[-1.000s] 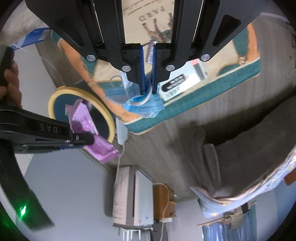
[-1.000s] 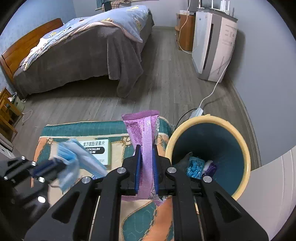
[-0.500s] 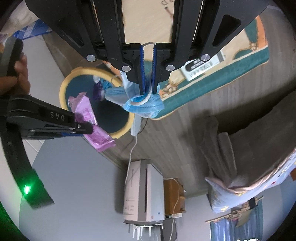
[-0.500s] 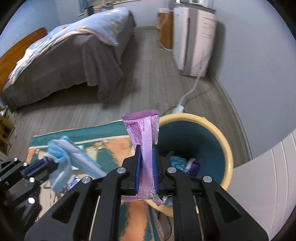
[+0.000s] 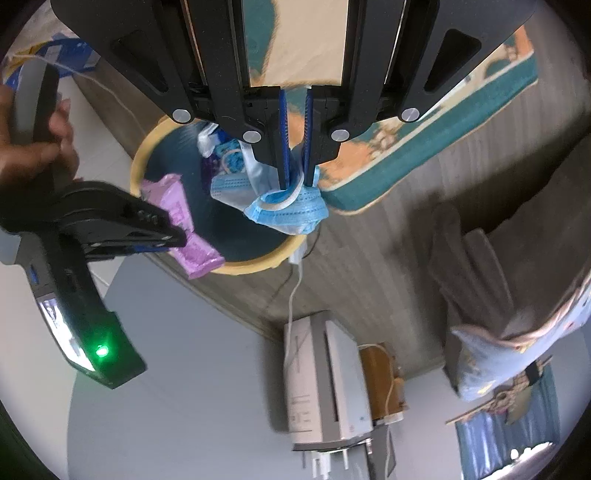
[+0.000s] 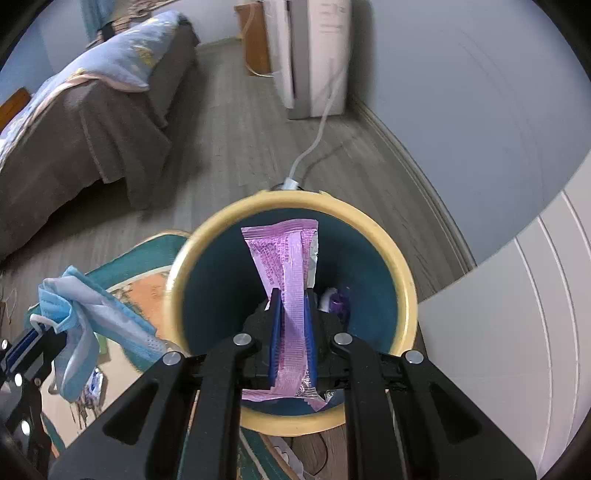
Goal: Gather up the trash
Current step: 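Open the right tool to drop the wrapper while the left tool drops the mask into the wastebasket, then move both open tools back over the cushion toward the medicine box and tube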
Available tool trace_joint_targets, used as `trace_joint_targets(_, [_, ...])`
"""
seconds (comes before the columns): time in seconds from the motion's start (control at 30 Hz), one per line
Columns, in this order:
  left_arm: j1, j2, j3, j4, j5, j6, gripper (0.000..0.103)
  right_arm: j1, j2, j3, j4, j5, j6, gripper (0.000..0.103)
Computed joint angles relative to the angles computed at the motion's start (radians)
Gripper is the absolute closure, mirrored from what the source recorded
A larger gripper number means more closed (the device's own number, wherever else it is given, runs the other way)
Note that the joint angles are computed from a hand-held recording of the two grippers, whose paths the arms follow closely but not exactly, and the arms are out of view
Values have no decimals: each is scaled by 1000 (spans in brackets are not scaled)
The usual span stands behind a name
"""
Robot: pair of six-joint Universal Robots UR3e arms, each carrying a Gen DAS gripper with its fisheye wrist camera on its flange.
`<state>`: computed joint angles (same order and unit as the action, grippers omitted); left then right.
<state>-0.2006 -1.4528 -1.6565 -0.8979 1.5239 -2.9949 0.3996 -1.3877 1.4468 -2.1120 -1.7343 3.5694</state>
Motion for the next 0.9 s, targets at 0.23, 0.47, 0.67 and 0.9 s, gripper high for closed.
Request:
trace_joint_targets(0.23, [-64, -135, 58, 76, 1, -61, 95, -50, -45, 69, -44, 30, 42, 92])
trace_joint_targets(0.47, [-87, -164, 55, 127, 22, -61, 67, -44, -44, 65, -71, 30, 48, 80])
trace_joint_targets(0.67, [-45, -119, -11, 151, 3, -56, 37, -42, -38, 61, -74, 44, 66, 58])
trace_joint_targets(0.9, [21, -19, -98, 154, -2, -34, 11, -23, -23, 38, -81, 37, 56, 15])
